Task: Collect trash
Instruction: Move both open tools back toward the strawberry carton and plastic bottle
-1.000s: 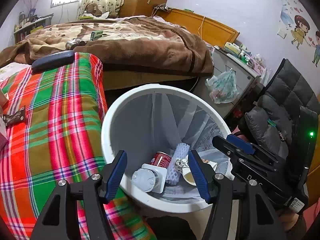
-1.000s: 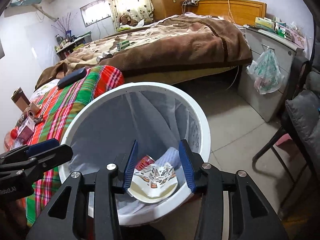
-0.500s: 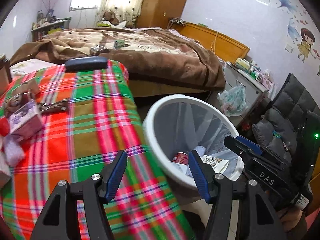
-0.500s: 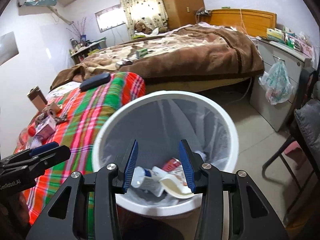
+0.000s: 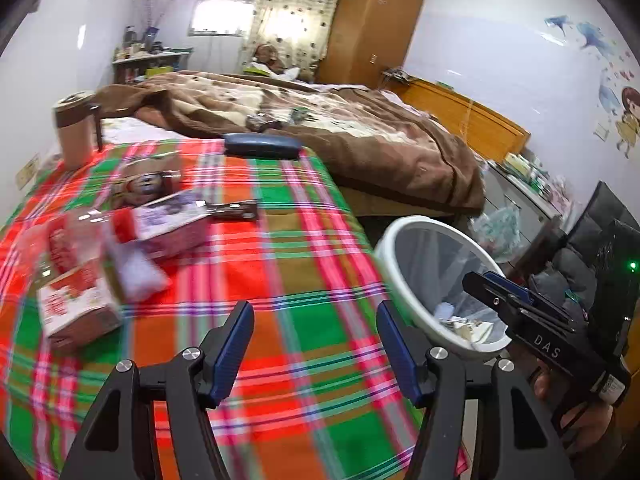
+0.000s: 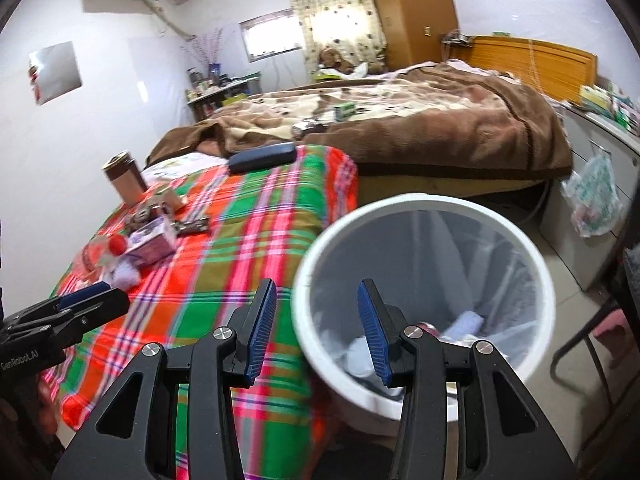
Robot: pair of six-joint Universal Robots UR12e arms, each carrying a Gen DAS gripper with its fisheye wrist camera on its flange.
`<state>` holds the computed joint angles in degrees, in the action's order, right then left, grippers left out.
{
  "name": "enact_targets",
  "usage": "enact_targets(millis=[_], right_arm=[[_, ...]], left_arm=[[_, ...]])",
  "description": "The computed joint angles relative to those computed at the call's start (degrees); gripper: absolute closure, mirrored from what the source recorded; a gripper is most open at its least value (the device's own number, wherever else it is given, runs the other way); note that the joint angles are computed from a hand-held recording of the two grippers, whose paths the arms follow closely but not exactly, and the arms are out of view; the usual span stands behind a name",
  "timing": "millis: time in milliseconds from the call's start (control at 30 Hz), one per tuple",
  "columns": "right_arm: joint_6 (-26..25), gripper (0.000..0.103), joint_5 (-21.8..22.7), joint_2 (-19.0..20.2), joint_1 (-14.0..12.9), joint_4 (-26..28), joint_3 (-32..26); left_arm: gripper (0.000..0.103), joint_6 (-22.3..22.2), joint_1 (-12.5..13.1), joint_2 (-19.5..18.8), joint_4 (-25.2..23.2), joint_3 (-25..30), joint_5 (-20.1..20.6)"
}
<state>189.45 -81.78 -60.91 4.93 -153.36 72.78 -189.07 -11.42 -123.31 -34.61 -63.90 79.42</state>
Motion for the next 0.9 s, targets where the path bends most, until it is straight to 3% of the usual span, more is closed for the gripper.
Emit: enact_targets(millis=[467, 800, 900], right_arm=[[-6.7, 0.059, 3.3, 4.3, 3.1, 5.2, -7.3], [-14.5, 0.059, 2.6, 10.7, 4.9, 11.4, -18.4], [-15.7, 0.059, 4.4, 12.8, 4.9, 13.9, -22.0]], left_arm=[[0.036, -3.9, 5.0, 4.2, 3.0, -7.2, 6.4], [0.033, -1.1, 7.4, 3.0, 0.3, -5.6, 5.5], [0.032, 0.1, 7.8, 2.4, -0.5, -4.8, 4.1]])
